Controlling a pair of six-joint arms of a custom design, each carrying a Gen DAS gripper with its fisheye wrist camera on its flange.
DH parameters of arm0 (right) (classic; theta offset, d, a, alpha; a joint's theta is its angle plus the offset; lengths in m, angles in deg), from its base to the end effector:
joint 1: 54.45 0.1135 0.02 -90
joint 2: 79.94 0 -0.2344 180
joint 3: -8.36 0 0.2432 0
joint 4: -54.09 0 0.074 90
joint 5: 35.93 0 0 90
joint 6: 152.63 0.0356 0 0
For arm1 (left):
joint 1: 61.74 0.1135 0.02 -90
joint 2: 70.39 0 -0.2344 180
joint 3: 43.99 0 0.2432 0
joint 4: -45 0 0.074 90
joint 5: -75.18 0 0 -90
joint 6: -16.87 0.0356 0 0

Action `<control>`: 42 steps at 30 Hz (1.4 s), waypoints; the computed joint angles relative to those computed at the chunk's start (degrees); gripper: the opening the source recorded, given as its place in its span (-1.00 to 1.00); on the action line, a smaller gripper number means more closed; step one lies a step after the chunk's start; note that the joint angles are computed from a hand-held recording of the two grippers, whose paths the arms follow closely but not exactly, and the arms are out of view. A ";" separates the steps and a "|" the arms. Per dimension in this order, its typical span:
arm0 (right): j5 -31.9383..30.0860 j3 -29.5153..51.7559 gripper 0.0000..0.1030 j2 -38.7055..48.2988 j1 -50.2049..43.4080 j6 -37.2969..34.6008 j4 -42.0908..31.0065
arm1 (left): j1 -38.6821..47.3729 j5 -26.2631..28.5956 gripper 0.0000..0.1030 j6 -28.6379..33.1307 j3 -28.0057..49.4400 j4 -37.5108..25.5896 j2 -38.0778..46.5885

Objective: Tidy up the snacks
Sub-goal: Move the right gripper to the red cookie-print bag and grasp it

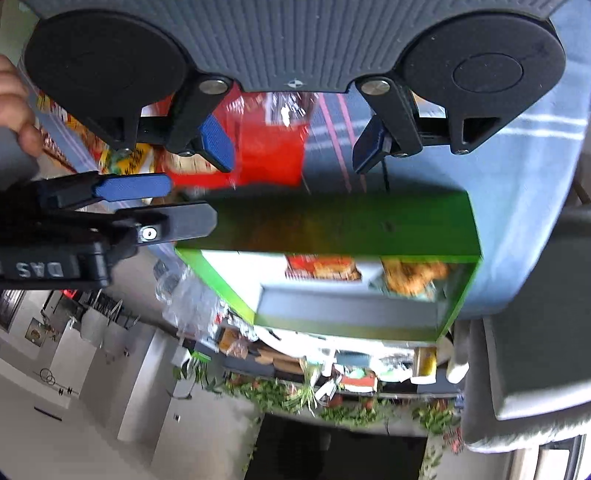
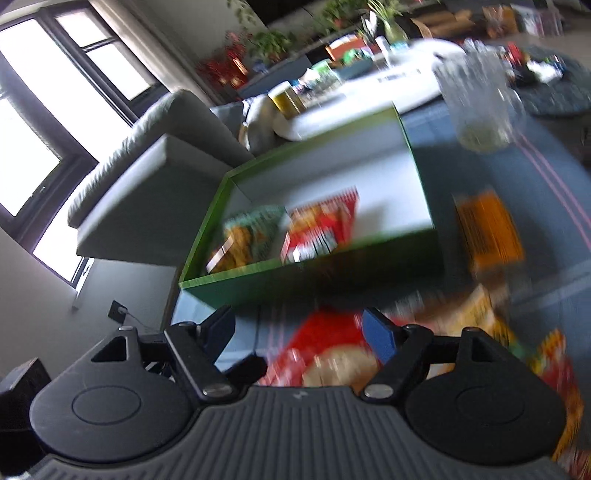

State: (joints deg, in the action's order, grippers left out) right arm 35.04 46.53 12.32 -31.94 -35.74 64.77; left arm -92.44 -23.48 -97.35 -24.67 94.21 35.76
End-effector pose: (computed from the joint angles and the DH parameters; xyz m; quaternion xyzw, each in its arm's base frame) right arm 0.2266 0.1065 0.0768 -0.0307 0.9077 0.3009 0.2909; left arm 0.1619 -0.0899 0.0292 0.0173 0.8952 -0.1428 0.4217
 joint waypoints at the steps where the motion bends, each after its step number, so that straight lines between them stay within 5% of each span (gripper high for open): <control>1: 0.24 -1.34 0.55 -0.58 0.08 0.51 0.52 | -0.68 -0.27 0.32 -0.63 0.54 0.67 1.58; 13: 1.20 -8.47 0.55 -4.96 -2.01 1.33 0.93 | -2.45 -0.21 0.35 -7.78 1.36 2.64 6.24; 20: 4.50 -5.03 0.55 2.98 0.43 3.50 3.59 | -6.27 -3.78 0.35 -10.89 0.07 0.43 4.16; 26: -2.92 0.51 0.55 10.61 -0.46 2.15 4.37 | -8.97 -4.45 0.33 -14.27 -0.84 -0.88 2.95; 30: -0.88 3.99 0.54 13.86 3.15 1.34 5.43 | -9.53 -4.77 0.27 -16.22 -1.01 -2.23 2.23; 42: -3.64 1.71 0.54 8.57 -0.54 -4.45 5.75 | -4.87 -0.48 0.30 -16.52 -3.63 3.09 3.42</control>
State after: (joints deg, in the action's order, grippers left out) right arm 31.39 48.24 20.89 -32.48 -40.19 70.52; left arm -97.31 -23.95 -113.86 -28.30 97.30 39.18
